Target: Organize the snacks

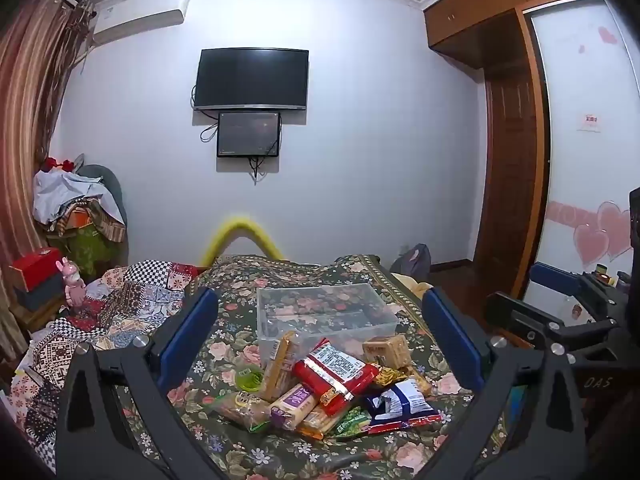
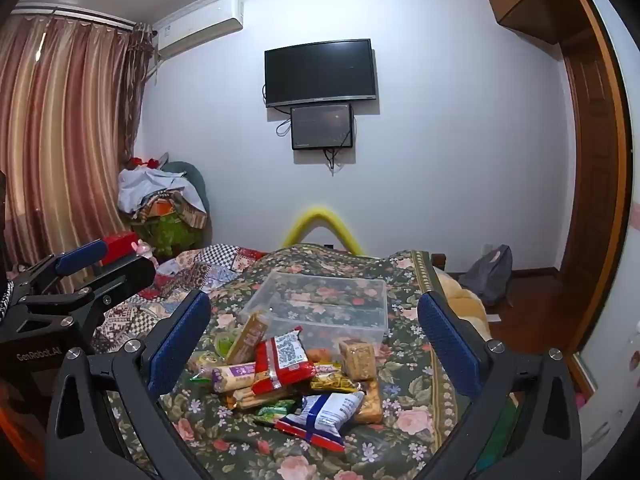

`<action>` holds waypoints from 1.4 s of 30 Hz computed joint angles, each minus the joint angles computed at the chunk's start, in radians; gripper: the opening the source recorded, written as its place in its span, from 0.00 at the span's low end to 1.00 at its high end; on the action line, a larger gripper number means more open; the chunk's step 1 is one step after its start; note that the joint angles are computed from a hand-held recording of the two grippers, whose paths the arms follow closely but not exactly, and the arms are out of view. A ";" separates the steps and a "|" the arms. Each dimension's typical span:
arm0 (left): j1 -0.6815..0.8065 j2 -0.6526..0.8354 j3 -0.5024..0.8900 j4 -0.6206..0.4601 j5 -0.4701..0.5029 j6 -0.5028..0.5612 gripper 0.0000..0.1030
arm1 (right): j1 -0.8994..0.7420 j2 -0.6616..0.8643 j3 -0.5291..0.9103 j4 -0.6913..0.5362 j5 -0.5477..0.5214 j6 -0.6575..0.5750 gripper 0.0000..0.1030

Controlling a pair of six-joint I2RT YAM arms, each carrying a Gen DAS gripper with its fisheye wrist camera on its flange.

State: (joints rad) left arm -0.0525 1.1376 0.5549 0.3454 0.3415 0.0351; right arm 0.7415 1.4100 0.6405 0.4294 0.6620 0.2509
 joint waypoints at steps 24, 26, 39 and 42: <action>-0.003 0.023 0.001 0.000 0.000 -0.002 1.00 | 0.017 -0.014 0.003 -0.020 0.030 0.010 1.00; -0.004 0.023 0.001 -0.001 -0.001 -0.005 1.00 | 0.015 -0.014 0.000 -0.013 0.027 0.012 1.00; -0.010 0.017 -0.003 -0.006 -0.010 -0.001 1.00 | 0.014 -0.023 -0.004 -0.008 0.024 0.018 1.00; -0.012 0.017 -0.003 -0.005 -0.011 -0.001 1.00 | 0.017 -0.024 -0.002 -0.011 0.029 0.016 1.00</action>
